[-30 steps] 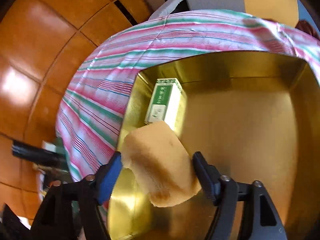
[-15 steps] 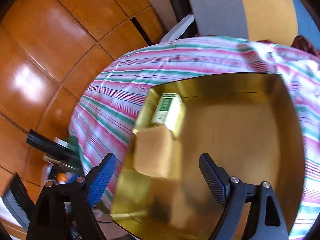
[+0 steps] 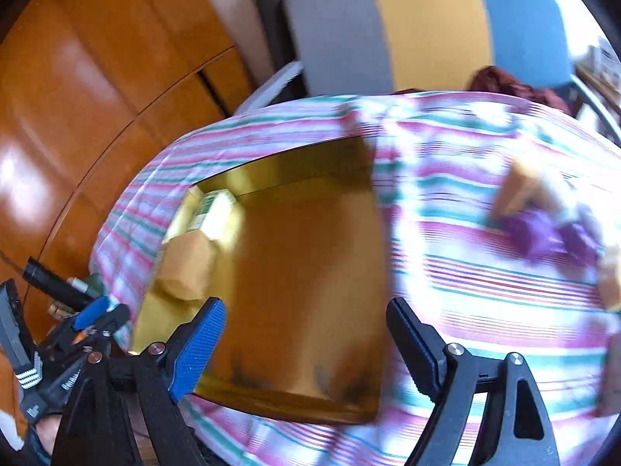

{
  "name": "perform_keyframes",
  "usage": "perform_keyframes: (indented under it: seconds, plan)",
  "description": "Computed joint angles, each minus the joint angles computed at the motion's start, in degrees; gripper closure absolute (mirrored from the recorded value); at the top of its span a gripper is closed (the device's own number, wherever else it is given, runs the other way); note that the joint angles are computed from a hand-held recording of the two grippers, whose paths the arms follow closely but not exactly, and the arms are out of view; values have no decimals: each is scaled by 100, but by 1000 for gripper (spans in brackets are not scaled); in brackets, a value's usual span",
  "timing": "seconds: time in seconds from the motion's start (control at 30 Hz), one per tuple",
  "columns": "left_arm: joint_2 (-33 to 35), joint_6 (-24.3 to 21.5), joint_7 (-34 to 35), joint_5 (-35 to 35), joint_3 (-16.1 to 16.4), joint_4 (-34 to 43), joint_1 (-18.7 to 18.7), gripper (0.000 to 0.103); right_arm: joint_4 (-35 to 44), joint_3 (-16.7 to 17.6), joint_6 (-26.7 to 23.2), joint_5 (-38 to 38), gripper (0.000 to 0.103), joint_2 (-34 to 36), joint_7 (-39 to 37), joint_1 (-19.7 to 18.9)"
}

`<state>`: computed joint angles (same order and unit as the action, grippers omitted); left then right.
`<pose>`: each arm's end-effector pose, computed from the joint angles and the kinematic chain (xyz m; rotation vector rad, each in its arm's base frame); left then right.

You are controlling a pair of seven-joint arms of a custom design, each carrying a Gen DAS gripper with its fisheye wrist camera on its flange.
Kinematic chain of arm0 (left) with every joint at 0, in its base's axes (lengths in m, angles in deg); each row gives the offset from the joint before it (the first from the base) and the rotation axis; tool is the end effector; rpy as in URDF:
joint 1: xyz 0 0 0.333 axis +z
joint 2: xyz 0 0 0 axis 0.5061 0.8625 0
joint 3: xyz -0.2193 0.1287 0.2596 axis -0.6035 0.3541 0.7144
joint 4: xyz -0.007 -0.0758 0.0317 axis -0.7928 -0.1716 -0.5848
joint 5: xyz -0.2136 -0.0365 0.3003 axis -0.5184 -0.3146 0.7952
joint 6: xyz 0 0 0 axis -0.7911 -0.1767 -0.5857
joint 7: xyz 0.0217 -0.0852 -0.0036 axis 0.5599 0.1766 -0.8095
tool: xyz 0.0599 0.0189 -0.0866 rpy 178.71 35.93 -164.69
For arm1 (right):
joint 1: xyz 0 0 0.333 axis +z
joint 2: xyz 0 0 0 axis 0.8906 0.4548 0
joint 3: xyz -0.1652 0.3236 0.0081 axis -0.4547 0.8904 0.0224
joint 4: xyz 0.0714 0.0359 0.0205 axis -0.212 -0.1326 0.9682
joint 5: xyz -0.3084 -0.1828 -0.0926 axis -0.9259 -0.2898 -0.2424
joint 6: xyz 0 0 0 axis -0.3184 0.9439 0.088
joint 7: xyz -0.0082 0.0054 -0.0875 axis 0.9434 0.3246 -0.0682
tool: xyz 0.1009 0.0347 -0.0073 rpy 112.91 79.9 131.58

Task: Organize objects
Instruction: 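Return the left gripper to the items and grasp a second yellow sponge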

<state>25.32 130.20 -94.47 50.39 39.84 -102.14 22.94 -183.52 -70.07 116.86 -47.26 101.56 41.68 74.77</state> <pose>0.3848 -0.1792 0.4940 -2.1717 1.0781 -0.5131 0.6123 0.1948 0.5208 -2.1919 1.1110 0.0584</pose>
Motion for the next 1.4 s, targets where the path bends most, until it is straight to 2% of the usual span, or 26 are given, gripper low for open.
perform_keyframes:
  seconds: [0.2, 0.43, 0.53, 0.67, 0.77, 0.9, 1.03, 1.2, 1.4]
  plan:
    - [530, 164, 402, 283, -7, 611, -64, 35, 266, -380, 350, -342, 16, 198, 449, -386]
    - [1331, 346, 995, 344, 112, 1483, -278, 35, 653, -741, 1128, -837, 16, 640, 1605, -887]
    - [1731, 357, 1289, 377, 155, 1952, -415, 35, 728, -726, 1302, -733, 16, 832, 2062, -1185]
    - [2263, 434, 1782, 371, 278, 2625, -610, 35, 1033, -551, 854, -265, 16, 1110, 2601, -1605]
    - [2770, 424, 2345, 208, 376, 3264, -768, 36, 1071, -508, 957, -311, 16, 1152, 2637, -1627]
    - [3487, 583, 3190, -357, 513, 4162, -919, 36, 1125, -371, 824, -163, 16, 1188, 2475, -1712]
    - [4267, 341, 4011, -627, 683, 5205, -1172, 36, 1127, -327, 688, -45, 16, 1188, 2293, -1765]
    - [5253, -38, 5056, -1445, 763, 6554, -1242, 35, 1154, -313, 517, 131, 16, 1184, 2116, -1821]
    - [6253, -499, 5736, -2243, 971, 8014, -1370, 35, 1257, -323, 388, 214, 16, 1254, 2055, -1821]
